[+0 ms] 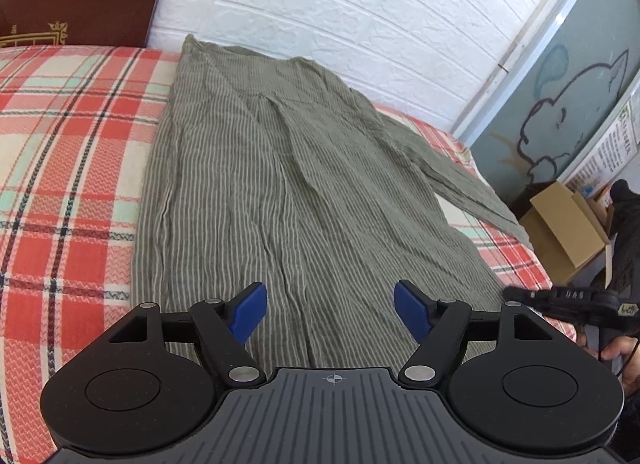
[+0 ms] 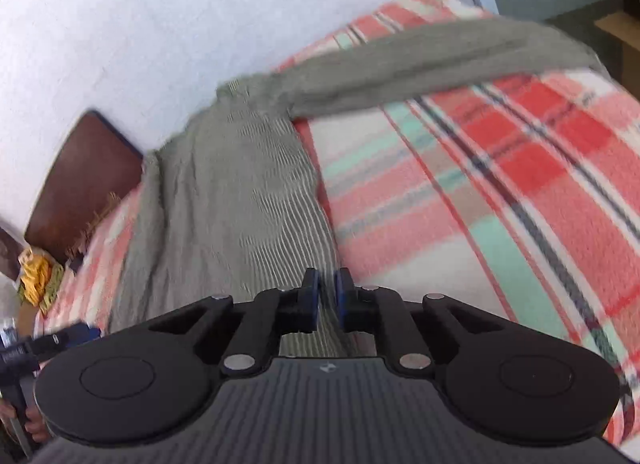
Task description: Fold clothes
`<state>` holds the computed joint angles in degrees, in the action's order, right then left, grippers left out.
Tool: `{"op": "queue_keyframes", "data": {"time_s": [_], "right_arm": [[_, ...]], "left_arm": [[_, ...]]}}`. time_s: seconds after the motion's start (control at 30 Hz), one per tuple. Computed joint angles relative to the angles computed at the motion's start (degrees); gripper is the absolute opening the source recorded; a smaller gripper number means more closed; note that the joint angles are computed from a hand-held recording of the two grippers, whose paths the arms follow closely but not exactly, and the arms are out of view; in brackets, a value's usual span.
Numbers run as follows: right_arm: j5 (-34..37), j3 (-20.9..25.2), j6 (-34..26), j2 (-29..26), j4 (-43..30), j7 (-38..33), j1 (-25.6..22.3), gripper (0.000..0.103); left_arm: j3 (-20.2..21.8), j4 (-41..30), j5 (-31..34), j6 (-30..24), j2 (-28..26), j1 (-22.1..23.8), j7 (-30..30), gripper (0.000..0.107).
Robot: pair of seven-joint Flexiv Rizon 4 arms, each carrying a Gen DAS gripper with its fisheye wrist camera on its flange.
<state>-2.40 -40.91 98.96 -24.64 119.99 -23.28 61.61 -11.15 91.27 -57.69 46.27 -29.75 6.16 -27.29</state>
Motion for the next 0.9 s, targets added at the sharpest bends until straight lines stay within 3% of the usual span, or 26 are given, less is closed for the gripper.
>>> {"op": "queue_keyframes", "data": {"time_s": [0.07, 0.3, 0.57, 0.77, 0.8, 0.83, 0.9], "right_arm": [[-0.01, 2.88, 0.62, -1.81, -3.77, 0.13, -4.20, 0.034], [-3.41, 23.15, -2.79, -10.14, -22.19, 0.42, -26.55, 0.047], [-0.87, 41.57, -7.18, -21.31, -39.62, 7.15, -43.91, 0.049], [-2.74, 39.92, -6.85, -27.23, -47.04, 8.90, -43.80, 0.044], [-2.22, 39.60, -7.70, -27.77, -48.25, 7.51, -43.67, 0.015], [-3.90, 37.41, -9.29, -27.64, -48.40, 7.94, -42.77, 0.007], [-6.10, 29.20, -8.93, -26.94, -46.26, 10.86, -38.67, 0.006]], "left_arm": [[-0.13, -0.24, -0.67, 1.20, -0.22, -0.31, -0.72, 0.082], [-0.55, -3.36, 0.90, 4.90, -2.01, -1.42, -3.29, 0.082], [-1.20, -6.78, 5.42, 6.27, -4.47, -1.49, -6.73, 0.085], [-1.25, -9.76, 9.65, 5.23, -6.64, -1.47, -11.10, 0.085], [-1.35, -10.10, 10.15, 5.15, -6.85, -1.43, -11.47, 0.085], [-1.39, -10.23, 10.62, 5.30, -6.91, -1.43, -11.76, 0.085], [-1.62, -10.42, 11.20, 5.61, -7.09, -1.20, -11.85, 0.085]]}}
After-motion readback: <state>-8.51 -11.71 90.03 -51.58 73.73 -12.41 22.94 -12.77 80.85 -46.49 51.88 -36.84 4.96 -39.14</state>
